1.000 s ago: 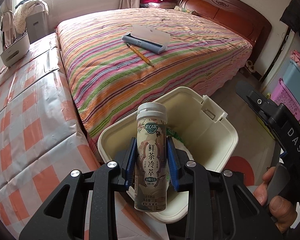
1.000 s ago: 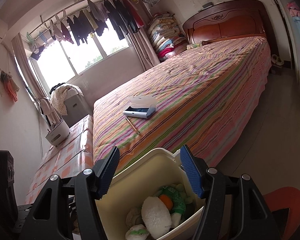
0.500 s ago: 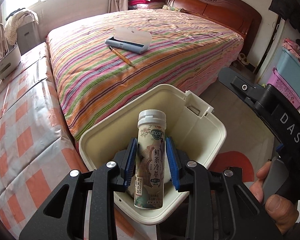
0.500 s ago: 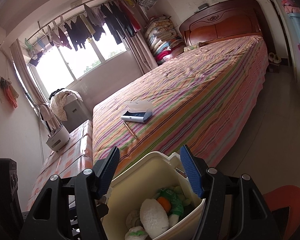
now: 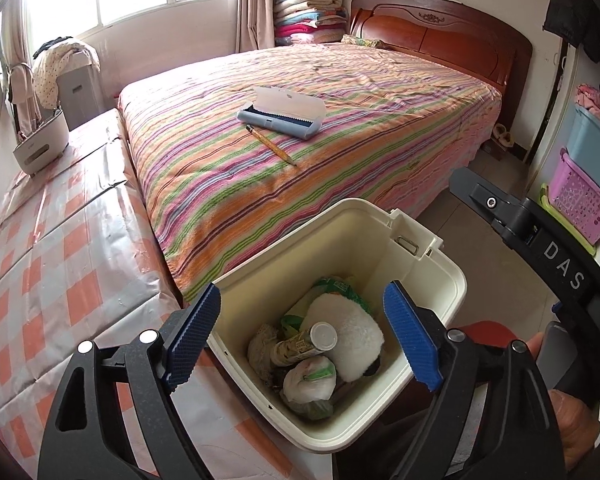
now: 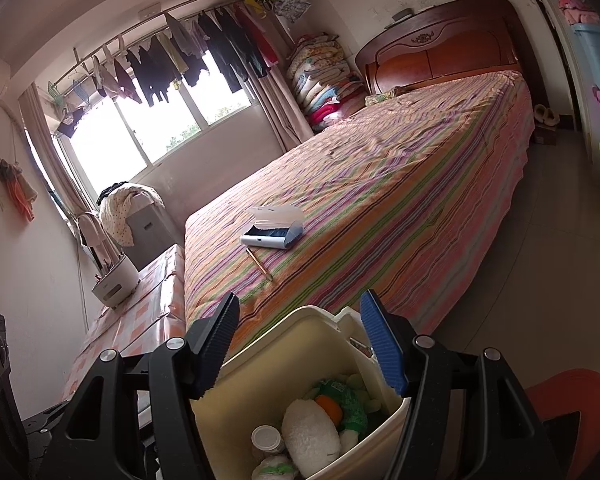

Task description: Collect trash

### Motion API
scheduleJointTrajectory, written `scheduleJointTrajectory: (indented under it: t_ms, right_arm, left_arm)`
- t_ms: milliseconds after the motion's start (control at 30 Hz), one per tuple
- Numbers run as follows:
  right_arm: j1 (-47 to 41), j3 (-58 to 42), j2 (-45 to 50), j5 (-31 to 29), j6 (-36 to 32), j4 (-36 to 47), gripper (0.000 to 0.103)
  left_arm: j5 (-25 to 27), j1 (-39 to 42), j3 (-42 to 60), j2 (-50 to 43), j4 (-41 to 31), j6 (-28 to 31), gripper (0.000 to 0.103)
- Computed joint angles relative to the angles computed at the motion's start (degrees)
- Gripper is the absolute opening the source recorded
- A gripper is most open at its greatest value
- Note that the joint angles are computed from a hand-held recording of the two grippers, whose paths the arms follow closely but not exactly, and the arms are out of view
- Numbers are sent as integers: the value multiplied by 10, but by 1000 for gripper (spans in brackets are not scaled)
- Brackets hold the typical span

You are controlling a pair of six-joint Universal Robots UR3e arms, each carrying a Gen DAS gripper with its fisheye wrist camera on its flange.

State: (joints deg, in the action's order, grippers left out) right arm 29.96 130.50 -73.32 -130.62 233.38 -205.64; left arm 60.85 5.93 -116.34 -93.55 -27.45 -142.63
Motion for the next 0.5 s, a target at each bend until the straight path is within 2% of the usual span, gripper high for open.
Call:
scheduleJointTrajectory:
  t_ms: [100, 200, 500]
  right_arm:
    - [-2, 0, 1, 6, -2, 0, 62]
    - [-1, -7, 6, 5, 3, 5, 75]
    - [18, -60, 34, 10, -20, 31, 76]
  left_arm:
    - [0, 9, 4, -1, -6, -3, 83]
    - [3, 19, 4, -2, -2, -9, 83]
    - [12, 72, -12, 6, 23, -20, 83]
